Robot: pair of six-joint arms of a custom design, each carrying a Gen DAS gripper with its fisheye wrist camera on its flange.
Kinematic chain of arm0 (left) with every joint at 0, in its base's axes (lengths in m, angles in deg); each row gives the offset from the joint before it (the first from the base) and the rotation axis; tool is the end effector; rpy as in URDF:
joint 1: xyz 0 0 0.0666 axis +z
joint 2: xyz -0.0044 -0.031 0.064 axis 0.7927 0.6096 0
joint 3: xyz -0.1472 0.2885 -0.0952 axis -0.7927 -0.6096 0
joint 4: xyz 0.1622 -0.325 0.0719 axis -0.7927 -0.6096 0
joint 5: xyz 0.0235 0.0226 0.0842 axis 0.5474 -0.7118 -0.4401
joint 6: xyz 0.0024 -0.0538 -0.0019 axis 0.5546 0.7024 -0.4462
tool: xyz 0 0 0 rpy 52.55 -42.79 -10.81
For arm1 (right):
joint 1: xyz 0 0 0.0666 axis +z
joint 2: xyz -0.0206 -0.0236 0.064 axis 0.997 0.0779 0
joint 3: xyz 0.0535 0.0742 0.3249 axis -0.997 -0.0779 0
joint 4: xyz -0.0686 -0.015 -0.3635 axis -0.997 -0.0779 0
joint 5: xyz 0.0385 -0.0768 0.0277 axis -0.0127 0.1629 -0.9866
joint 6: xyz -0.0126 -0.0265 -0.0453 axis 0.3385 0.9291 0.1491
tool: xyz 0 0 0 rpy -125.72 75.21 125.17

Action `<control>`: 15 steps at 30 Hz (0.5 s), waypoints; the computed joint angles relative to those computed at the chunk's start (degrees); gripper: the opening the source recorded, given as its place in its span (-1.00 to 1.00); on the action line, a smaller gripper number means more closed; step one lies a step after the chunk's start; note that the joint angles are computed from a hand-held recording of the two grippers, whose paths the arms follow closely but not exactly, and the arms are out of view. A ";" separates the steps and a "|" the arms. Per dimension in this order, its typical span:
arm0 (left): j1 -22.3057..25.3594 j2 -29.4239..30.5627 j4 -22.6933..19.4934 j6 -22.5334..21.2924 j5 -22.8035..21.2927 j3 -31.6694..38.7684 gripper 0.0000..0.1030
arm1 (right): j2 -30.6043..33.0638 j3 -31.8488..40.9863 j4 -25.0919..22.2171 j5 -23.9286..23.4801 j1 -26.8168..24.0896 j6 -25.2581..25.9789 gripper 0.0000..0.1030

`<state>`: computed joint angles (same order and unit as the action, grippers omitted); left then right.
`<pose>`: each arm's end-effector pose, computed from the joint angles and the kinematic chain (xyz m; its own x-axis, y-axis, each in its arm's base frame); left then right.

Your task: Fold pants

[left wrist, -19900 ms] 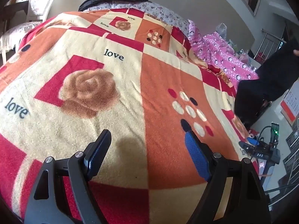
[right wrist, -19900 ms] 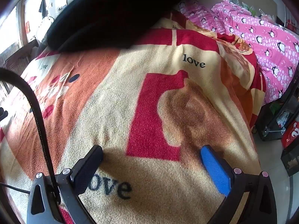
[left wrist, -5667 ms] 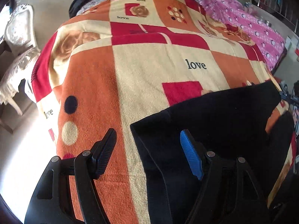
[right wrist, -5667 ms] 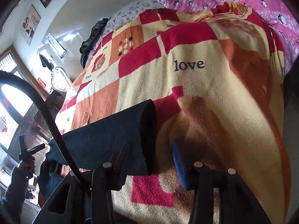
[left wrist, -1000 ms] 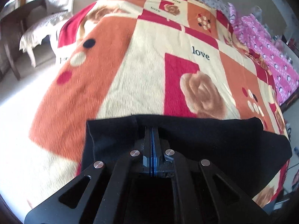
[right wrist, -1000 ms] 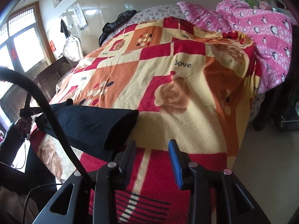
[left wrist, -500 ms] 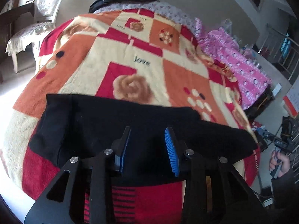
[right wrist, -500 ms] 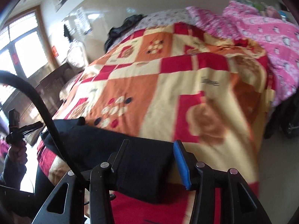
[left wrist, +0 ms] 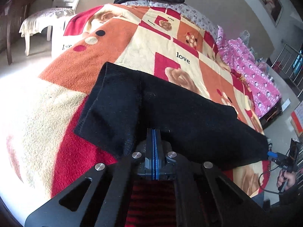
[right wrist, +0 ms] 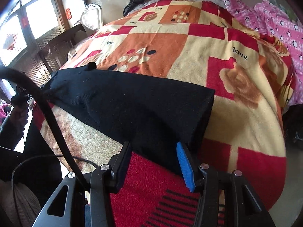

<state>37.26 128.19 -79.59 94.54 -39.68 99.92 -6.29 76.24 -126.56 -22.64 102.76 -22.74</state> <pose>0.5459 -0.1614 0.2595 -0.7773 -0.0517 -0.6270 0.2891 0.8558 -0.4290 0.3287 0.1005 0.3200 -0.8130 0.0104 -0.5822 -0.0792 0.9886 0.1283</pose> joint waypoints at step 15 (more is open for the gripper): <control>-5.11 -5.71 3.07 5.23 -8.34 -1.19 -0.93 | 8.39 -0.86 16.00 8.83 7.41 -1.42 0.23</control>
<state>32.16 122.47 -76.52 99.78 -48.02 98.73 2.10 75.39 -110.56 -13.81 110.17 -24.16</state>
